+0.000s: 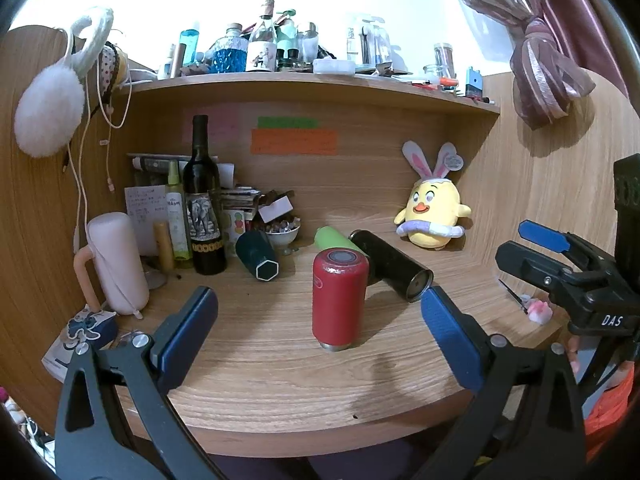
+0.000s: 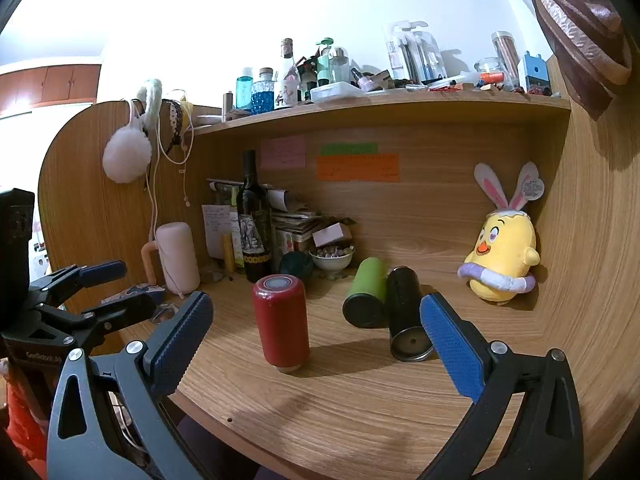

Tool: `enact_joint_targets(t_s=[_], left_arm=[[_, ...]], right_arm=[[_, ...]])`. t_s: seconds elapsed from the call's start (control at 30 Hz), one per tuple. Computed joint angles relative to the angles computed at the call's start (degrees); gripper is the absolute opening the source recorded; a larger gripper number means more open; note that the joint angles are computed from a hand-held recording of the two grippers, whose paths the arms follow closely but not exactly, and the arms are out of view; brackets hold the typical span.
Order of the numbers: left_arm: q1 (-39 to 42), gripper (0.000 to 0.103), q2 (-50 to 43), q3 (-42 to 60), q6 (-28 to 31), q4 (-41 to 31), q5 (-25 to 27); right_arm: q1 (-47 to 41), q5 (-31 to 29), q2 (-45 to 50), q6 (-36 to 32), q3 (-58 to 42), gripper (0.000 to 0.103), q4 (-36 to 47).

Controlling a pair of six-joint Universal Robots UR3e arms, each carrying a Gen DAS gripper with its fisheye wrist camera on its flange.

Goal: Flip cup upside down

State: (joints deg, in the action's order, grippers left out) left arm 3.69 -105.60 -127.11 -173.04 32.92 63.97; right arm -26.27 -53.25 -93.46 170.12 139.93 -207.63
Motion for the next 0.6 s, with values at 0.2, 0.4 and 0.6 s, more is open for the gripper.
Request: enact_joint_targets(t_s=[0.2,0.4,0.6], left_arm=[[-0.1,0.103,0.0,-0.1,-0.1,0.0,0.2],[-0.1,0.103,0.0,-0.2,0.1,0.1,0.2],[-0.3,0.103,-0.4,0.0,0.1,0.3,0.5]], right_arm=[[-0.3,0.2,-0.4,-0.3,0.4,0.103,-0.5],[-0.5,0.5,-0.6,-0.5,0.4,0.103,-0.1],[-0.6,0.6,-0.9,-0.5,0.5,0.103,0.0]])
